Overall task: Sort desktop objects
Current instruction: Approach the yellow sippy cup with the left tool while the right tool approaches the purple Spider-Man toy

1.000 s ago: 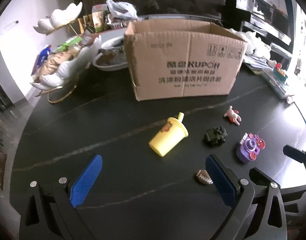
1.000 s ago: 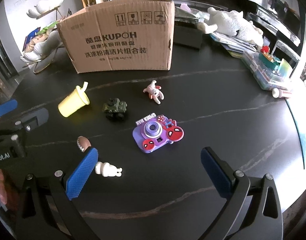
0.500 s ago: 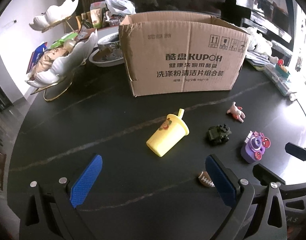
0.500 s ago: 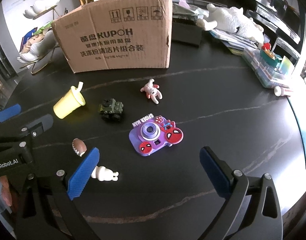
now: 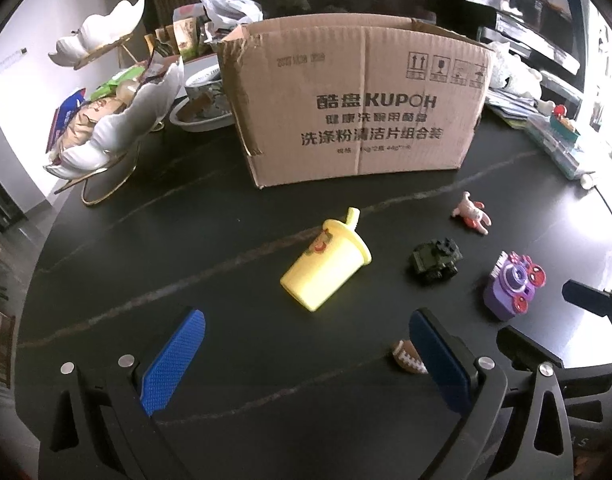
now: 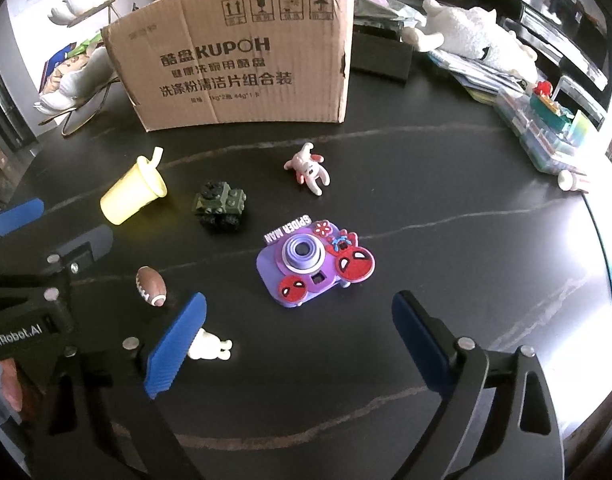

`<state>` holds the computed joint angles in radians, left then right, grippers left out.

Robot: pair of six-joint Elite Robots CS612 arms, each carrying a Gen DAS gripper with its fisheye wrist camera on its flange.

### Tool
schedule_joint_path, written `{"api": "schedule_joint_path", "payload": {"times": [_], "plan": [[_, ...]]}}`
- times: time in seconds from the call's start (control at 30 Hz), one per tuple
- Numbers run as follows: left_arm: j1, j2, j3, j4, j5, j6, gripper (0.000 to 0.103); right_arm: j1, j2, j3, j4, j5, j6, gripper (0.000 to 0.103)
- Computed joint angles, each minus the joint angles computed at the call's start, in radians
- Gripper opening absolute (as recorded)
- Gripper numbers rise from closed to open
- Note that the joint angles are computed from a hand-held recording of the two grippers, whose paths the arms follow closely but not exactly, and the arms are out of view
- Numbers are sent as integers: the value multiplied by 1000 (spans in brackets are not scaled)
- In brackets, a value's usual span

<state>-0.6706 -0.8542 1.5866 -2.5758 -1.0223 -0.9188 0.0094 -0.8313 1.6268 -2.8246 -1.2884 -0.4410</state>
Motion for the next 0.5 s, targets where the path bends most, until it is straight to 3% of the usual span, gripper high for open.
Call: {"api": "schedule_joint_path", "payload": {"times": [0.5], "plan": [[21, 34, -41, 31, -3, 3, 94, 14, 26, -31, 8, -30, -24, 84]]}}
